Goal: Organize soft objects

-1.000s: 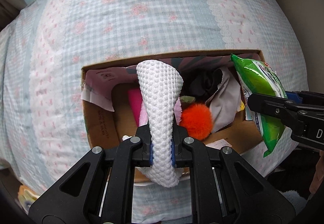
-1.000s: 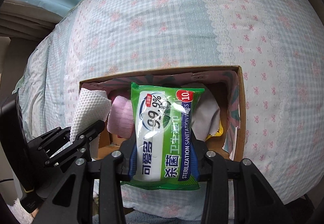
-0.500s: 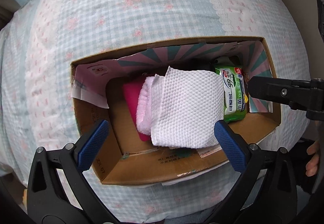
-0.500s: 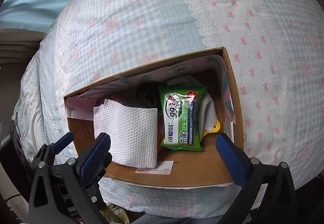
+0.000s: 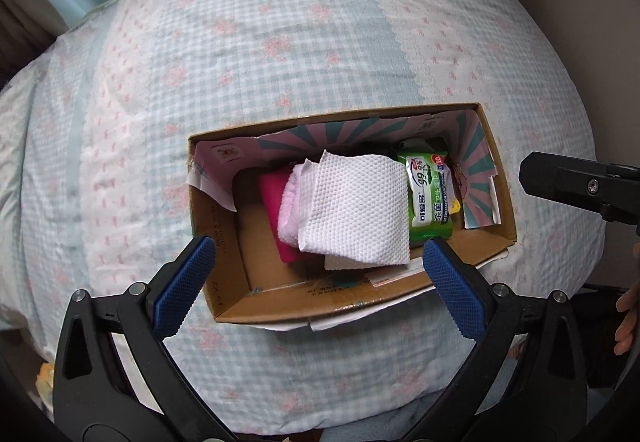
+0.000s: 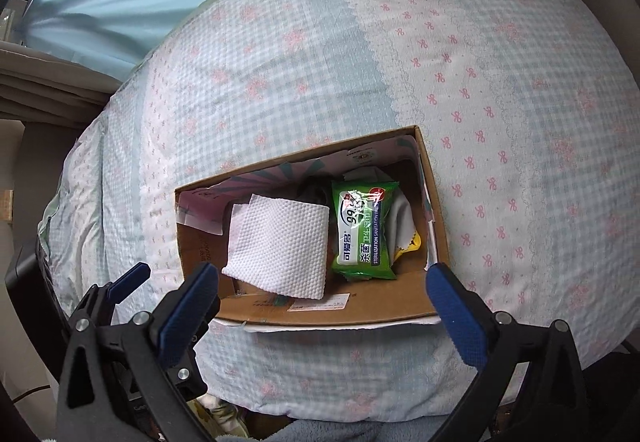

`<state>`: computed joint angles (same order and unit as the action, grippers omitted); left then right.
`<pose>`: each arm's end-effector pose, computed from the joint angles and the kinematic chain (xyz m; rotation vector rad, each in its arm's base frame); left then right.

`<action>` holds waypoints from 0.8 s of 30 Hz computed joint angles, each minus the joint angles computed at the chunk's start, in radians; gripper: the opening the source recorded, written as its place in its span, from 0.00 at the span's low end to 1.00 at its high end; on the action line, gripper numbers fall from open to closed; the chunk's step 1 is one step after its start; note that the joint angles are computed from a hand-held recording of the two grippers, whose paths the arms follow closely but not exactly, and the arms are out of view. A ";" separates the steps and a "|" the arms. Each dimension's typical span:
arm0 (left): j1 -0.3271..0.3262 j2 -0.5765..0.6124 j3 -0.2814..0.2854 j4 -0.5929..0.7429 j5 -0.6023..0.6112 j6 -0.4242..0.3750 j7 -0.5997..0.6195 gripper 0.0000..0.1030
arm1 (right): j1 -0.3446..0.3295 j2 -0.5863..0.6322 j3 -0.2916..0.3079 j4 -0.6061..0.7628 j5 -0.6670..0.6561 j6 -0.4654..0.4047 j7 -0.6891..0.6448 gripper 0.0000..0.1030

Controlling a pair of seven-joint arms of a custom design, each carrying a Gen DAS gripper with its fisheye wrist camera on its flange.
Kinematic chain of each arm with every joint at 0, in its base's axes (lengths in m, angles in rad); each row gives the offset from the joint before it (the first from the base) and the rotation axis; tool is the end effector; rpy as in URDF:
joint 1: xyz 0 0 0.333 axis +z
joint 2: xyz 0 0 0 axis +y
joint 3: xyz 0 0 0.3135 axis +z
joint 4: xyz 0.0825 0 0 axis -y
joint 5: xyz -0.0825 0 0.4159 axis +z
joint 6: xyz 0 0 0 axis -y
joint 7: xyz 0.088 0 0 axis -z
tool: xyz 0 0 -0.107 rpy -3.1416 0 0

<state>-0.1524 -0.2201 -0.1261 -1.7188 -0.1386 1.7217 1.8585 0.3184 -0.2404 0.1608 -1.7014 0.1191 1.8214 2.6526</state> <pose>0.5048 -0.1660 0.6838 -1.4719 2.6620 -0.3585 0.4612 0.2643 0.7140 -1.2869 2.4664 0.1113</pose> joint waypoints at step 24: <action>-0.081 -0.206 -0.031 0.247 -0.008 0.248 -0.246 1.00 | -0.009 -0.038 0.220 0.538 -0.729 -0.395 -0.245 1.00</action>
